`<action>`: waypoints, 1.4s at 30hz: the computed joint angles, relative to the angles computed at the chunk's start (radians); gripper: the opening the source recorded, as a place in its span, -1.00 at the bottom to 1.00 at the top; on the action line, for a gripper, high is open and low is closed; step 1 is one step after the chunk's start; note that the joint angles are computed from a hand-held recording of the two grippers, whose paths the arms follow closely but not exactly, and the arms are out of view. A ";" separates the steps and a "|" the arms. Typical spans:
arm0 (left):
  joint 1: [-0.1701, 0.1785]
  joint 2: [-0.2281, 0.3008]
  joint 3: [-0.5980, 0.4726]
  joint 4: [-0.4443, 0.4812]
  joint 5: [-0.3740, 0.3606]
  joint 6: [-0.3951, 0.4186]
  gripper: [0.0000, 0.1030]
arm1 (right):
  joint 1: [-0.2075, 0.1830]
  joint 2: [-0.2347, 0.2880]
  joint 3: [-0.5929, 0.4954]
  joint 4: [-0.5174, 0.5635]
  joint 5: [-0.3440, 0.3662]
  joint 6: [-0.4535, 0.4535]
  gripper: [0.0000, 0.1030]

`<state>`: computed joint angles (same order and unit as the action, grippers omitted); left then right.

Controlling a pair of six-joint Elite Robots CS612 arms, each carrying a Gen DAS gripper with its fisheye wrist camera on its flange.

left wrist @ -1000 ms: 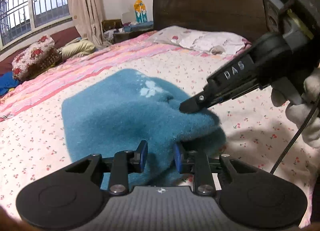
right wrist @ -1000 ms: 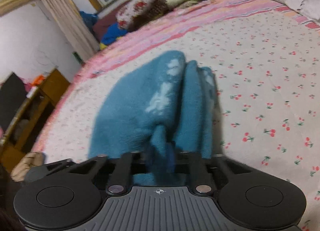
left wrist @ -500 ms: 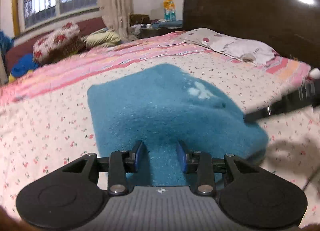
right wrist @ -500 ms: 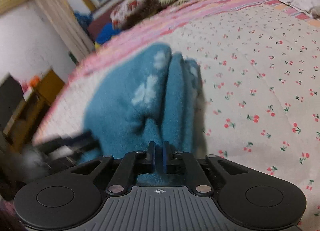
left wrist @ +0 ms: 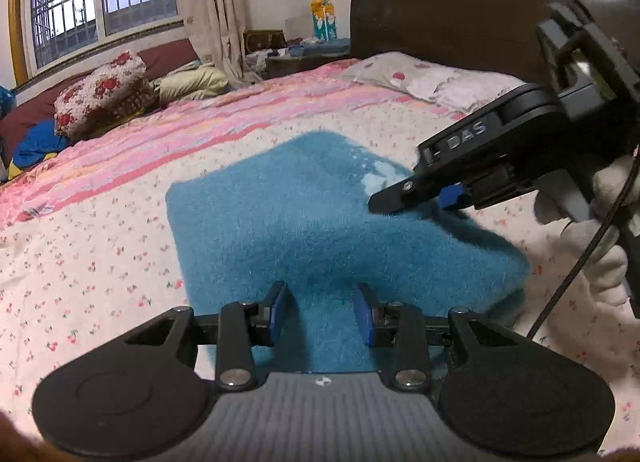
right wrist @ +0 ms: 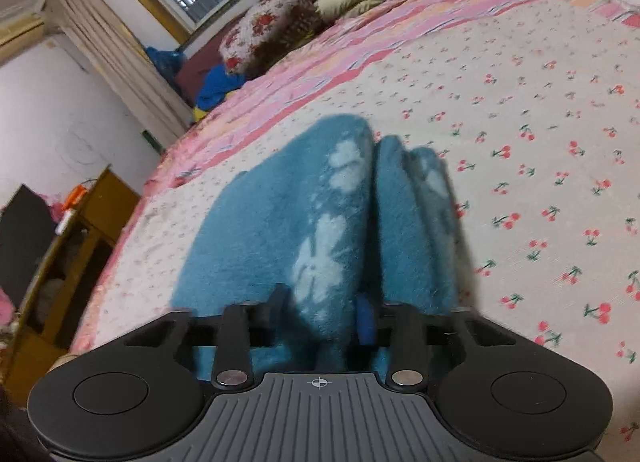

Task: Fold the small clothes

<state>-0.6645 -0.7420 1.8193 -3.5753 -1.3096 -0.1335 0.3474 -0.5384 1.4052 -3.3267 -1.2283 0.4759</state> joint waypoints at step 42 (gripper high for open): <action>-0.052 -0.012 -0.041 0.199 0.311 -0.033 -0.13 | 0.128 -0.043 0.049 0.037 -0.628 -0.465 -0.48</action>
